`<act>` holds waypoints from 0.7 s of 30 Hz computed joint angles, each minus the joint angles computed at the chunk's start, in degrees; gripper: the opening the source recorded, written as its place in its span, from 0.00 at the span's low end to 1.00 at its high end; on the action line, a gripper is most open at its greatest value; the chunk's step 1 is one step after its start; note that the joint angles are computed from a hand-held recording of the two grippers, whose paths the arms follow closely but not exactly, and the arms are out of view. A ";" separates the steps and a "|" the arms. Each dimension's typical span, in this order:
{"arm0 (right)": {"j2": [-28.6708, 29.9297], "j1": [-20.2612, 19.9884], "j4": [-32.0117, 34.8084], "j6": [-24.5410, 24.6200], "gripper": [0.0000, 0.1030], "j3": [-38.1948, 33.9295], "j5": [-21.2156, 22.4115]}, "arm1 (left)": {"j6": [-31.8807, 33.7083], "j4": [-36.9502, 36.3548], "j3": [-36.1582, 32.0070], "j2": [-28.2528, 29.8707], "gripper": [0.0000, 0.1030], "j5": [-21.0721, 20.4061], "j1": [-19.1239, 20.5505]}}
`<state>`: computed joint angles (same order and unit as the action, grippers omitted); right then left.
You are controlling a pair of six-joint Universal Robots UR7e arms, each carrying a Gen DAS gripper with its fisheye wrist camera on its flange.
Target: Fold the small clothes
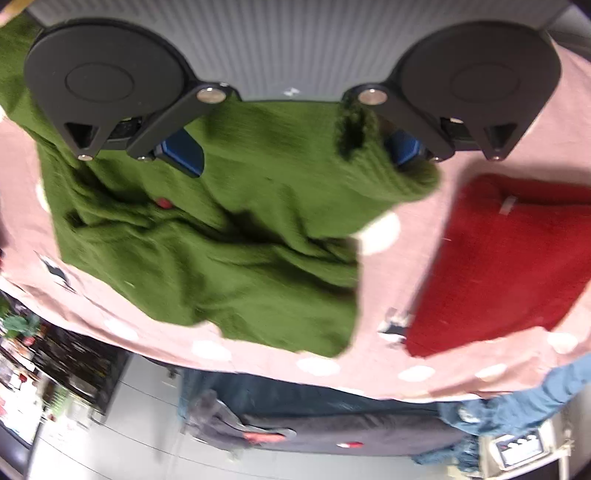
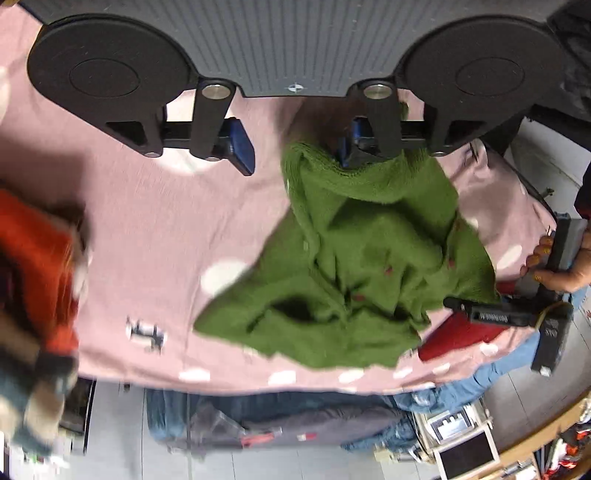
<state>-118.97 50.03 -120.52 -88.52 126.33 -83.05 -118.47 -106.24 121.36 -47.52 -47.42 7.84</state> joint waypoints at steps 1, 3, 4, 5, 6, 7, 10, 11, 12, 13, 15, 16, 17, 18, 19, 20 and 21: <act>0.40 -0.30 0.75 -0.07 0.96 -0.74 0.64 | -1.81 2.11 -0.03 -0.45 0.99 -0.42 0.01; 1.09 -0.87 0.32 1.07 1.00 -1.63 0.45 | -5.38 5.20 0.55 -1.73 0.99 -1.96 -0.06; 1.70 -0.83 -0.67 2.05 1.00 -1.66 -0.24 | -6.98 6.29 1.08 -2.46 0.99 -2.68 -0.21; 2.17 -0.80 -0.32 3.09 1.00 -2.19 -0.74 | -8.61 7.40 1.86 -3.33 1.00 -3.46 -0.60; 2.37 -1.42 1.41 3.47 1.00 -3.13 -0.66 | -9.72 8.35 2.49 -4.10 1.00 -4.16 -1.00; 2.40 -1.62 2.66 4.14 1.00 -3.49 -0.76 | -11.00 9.50 3.14 -4.93 1.00 -5.08 -1.48; 2.63 -2.86 8.50 5.41 1.00 -5.84 -1.78 | -12.99 8.92 7.08 -8.90 1.00 -7.28 -3.04; 3.16 -3.18 11.10 5.67 1.00 -6.97 -2.40 | -13.01 6.03 9.64 -11.01 1.00 -7.15 -3.72; 4.05 -3.22 14.00 6.15 1.00 -8.27 -3.67 | -13.13 3.37 11.85 -12.67 1.00 -6.97 -4.38; 4.63 -3.18 16.24 6.53 1.00 -9.08 -4.97 | -12.44 -0.32 13.91 -14.01 1.00 -7.21 -4.81; 5.00 -3.05 17.64 6.84 1.00 -8.56 -6.88 | -7.98 -10.40 17.89 -15.53 1.00 -7.69 -4.49; 5.01 -2.87 17.28 7.06 1.00 -7.65 -7.58 | -5.68 -15.18 19.25 -15.18 0.99 -7.75 -4.30; 5.01 -2.58 17.08 7.32 1.00 -6.85 -8.05 | -3.63 -19.19 20.22 -14.31 0.97 -7.61 -4.32; 5.07 -2.31 17.16 7.58 1.00 -6.04 -8.09 | -1.33 -23.32 20.82 -12.79 0.88 -7.11 -4.33; 5.01 -2.17 17.15 7.78 1.00 -5.28 -7.64 | -0.01 -26.37 21.04 -11.16 0.71 -6.45 -4.45; 4.79 -2.23 16.63 8.09 1.00 -4.16 -6.47 | 2.03 -29.73 21.14 -9.53 0.59 -5.69 -4.24; 4.75 -2.21 15.92 8.67 1.00 -3.28 -5.54 | 4.56 -32.23 20.73 -8.11 0.36 -5.25 -3.46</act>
<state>-114.22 47.83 -104.61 -79.85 123.05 -88.60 -113.91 -138.47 142.09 -55.63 -52.67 4.38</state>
